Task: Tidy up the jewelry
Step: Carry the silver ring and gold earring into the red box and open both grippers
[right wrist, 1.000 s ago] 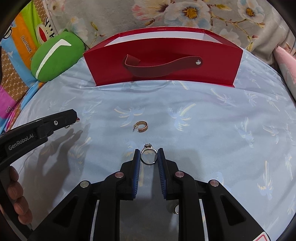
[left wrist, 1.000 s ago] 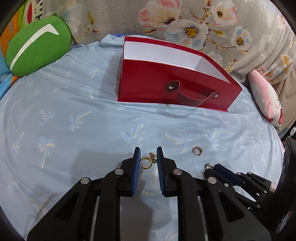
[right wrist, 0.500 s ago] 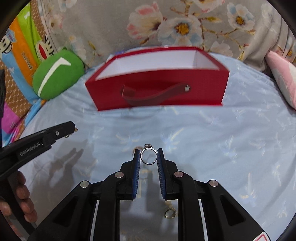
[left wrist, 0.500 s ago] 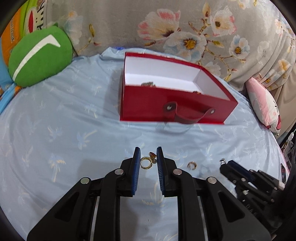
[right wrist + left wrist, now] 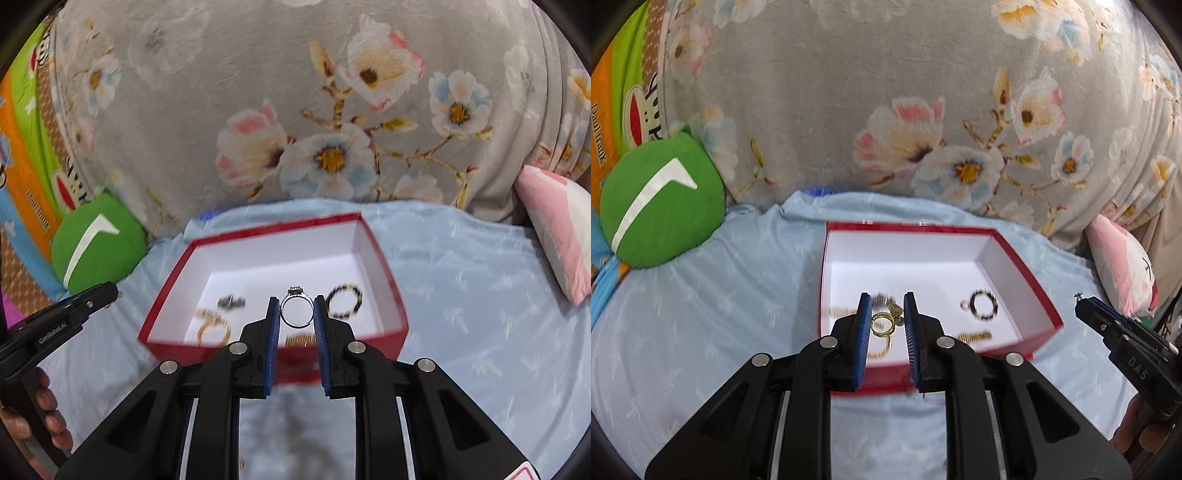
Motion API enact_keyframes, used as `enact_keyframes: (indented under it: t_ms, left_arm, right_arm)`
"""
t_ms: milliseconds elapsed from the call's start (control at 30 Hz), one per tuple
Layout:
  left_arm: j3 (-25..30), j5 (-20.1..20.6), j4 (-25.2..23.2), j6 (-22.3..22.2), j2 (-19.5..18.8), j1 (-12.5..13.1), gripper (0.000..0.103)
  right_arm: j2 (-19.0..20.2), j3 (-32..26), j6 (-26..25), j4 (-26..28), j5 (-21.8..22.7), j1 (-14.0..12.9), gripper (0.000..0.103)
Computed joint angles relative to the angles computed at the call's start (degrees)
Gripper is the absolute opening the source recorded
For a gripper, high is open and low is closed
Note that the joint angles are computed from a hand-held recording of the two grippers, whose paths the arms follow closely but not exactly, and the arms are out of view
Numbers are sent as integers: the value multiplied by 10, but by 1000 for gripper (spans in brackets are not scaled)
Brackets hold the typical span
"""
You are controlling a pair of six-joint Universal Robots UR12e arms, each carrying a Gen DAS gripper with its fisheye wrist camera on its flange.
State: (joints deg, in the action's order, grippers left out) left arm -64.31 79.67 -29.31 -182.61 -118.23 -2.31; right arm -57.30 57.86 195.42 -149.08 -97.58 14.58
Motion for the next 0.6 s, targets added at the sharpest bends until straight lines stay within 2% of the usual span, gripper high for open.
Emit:
enact_keyframes:
  t_ms: [333, 600]
  left_arm:
    - [155, 35, -75, -12, -93, -12, 17]
    - [205, 56, -122, -17, -129, -14, 17]
  right_arm:
    - [93, -157, -3, 79, 26, -14, 18]
    - [140, -231, -11, 137, 29, -14, 18]
